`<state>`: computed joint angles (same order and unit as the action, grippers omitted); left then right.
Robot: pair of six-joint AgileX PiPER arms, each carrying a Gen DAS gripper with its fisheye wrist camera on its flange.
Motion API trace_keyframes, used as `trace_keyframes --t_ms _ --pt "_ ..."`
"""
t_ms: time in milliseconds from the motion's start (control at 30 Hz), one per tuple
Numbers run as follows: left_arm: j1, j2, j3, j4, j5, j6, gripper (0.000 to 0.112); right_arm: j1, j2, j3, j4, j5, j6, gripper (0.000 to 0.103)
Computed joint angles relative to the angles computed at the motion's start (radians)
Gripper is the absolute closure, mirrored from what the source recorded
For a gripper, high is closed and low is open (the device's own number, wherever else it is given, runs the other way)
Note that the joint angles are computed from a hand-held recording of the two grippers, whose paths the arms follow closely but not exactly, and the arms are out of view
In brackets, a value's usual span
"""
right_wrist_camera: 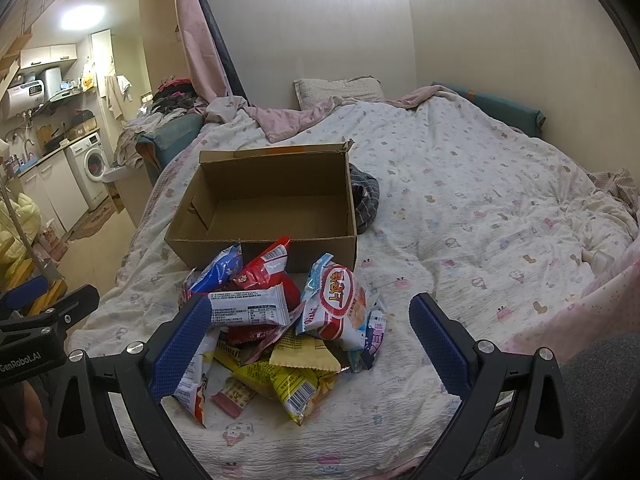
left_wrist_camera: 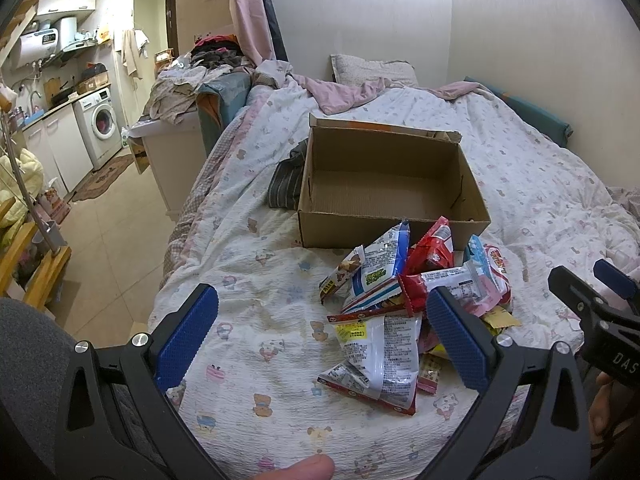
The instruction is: Organize snacks
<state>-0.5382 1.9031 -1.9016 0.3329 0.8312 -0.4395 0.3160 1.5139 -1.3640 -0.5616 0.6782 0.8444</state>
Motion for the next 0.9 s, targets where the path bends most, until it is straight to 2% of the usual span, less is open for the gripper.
trace_keyframes --t_ms 67,400,900 --pt "0.006 0.011 -0.034 -0.014 0.023 0.014 0.009 0.0 0.0 -0.001 0.003 0.0 -0.001 0.002" --pt "0.006 0.022 -0.058 -0.02 0.039 0.018 0.009 -0.001 -0.001 -0.001 0.002 -0.001 -0.002 0.002" --pt "0.004 0.019 -0.059 -0.021 0.04 0.017 0.009 0.0 -0.001 -0.002 0.002 0.001 -0.003 0.002"
